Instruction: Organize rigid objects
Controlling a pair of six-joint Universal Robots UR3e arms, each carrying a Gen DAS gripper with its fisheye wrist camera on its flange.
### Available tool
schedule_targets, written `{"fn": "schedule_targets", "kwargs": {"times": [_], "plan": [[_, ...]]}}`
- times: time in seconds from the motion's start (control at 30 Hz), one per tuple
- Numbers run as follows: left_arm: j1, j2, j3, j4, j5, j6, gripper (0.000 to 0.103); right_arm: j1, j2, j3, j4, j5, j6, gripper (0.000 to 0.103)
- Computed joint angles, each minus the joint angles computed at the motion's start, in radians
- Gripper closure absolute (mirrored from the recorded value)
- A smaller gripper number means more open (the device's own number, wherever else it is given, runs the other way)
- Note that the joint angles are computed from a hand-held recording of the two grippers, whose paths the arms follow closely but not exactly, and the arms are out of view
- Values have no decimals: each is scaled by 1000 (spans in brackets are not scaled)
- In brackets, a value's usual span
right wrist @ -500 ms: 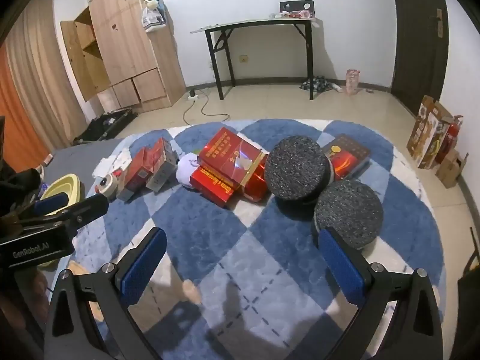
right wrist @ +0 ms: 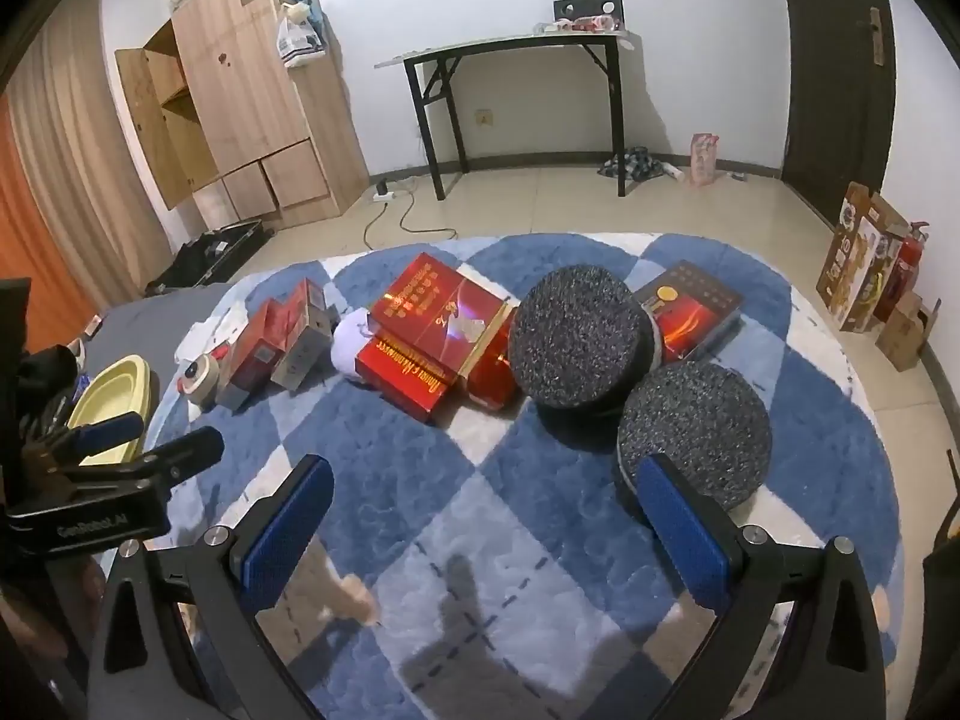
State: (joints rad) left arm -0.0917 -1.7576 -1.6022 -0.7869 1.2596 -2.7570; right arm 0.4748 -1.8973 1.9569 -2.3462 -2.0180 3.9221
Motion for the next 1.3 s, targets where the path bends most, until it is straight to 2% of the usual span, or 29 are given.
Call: {"fn": "schedule_targets", "kwargs": {"times": [0.1, 0.23, 0.43, 0.7, 1.3], "plan": [[5, -8, 11, -14, -2, -21, 0, 9, 14, 1, -10, -7, 3, 0], [2, 0, -1, 0, -7, -4, 0, -5, 9, 12, -18, 21, -6, 0], [-12, 7, -6, 1, 1, 16, 0, 13, 21, 8, -27, 4, -4, 0], [-11, 0, 6, 1, 0, 6, 0, 4, 35, 9, -29, 27, -10, 0], [-13, 0, 12, 0, 5, 7, 0, 12, 41, 11, -31, 5, -5, 0]]}}
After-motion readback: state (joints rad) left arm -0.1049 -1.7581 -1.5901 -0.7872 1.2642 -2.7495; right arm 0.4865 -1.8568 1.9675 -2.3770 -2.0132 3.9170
